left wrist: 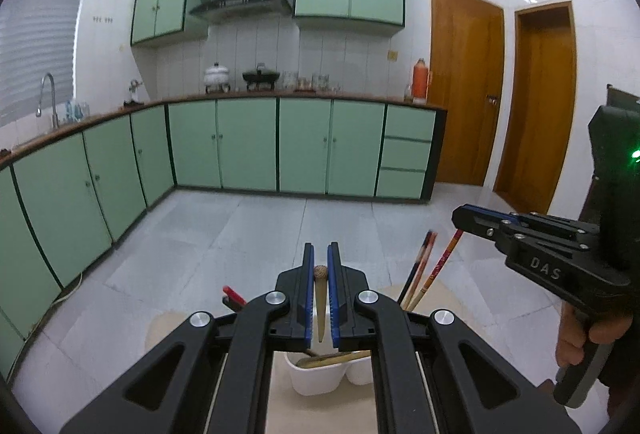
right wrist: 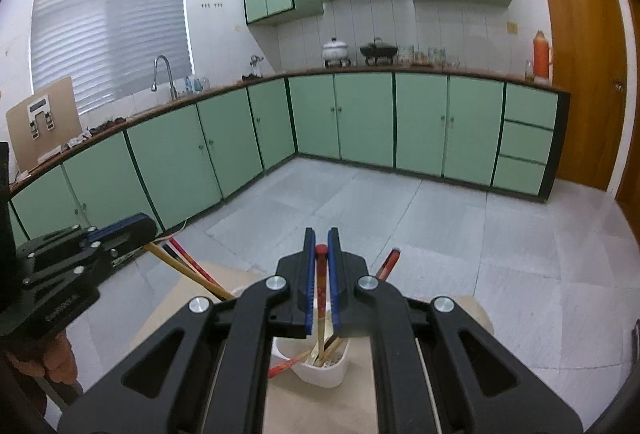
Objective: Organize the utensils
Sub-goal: 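Lift both chopsticks, carry them to the white holder and open both tools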
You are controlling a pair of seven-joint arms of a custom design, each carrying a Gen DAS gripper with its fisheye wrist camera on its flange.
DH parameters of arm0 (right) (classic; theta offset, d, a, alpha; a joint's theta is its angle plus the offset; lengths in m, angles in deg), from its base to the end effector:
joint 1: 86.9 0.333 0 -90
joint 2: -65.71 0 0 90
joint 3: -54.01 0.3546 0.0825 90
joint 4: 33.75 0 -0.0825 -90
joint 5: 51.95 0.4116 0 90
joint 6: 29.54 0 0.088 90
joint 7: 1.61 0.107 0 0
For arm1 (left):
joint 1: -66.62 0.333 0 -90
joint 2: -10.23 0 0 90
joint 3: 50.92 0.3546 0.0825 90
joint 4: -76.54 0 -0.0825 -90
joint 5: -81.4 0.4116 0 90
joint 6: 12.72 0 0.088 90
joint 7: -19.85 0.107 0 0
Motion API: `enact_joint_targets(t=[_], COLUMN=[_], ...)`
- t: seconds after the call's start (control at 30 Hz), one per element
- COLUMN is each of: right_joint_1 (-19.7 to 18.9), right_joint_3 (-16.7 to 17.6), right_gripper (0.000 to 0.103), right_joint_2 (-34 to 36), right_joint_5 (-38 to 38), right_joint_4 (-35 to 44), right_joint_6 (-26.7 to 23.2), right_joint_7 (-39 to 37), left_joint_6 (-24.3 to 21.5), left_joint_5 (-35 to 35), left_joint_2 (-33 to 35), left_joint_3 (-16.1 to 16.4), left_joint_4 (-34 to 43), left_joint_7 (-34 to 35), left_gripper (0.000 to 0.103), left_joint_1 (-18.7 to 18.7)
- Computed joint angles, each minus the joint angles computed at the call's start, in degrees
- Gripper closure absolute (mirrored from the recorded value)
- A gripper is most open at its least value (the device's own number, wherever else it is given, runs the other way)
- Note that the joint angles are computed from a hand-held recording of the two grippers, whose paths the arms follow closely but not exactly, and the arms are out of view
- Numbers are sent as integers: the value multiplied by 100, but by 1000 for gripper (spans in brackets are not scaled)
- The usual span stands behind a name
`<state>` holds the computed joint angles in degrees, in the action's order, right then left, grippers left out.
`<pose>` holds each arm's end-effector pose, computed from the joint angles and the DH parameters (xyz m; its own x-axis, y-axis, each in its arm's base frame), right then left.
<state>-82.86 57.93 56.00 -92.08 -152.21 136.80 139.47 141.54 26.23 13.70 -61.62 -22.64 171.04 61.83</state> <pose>0.5596 0.1205 0.6451 -0.0943 -0.9911 -0.0936 -0.4741 0.1274 -0.8712 0.6429 -0.1462 0.6615 -0.6157 -0.7870 0.0394 -0.3643 0.2399 -0.8999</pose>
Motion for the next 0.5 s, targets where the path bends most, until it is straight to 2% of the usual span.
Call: enact_joint_targets(t=[0.23,0.33,0.43,0.5], right_joint_1=[119,225,145,21], right_joint_3=[-84,-159,-117,-45], right_gripper=[98,94,89,80], right_joint_2=[281,260,112,-46], right_joint_5=[294,662,529,303], right_joint_4=[-7,-48,-145,-242], right_joint_6=[17,-26,-6,26], right_joint_7=[-105,-376,-223,53], left_joint_6=[-34,-184,-191,-160], left_joint_5=[759,897,767,564], left_joint_2=[493,564,499,398], left_joint_3=[-63,-92,-130,-134], left_joint_4=[225,315,276,212], left_joint_7=[-683,-902,-876,-744], left_gripper=[96,96,92,87], left_joint_1=[3,72,166,226])
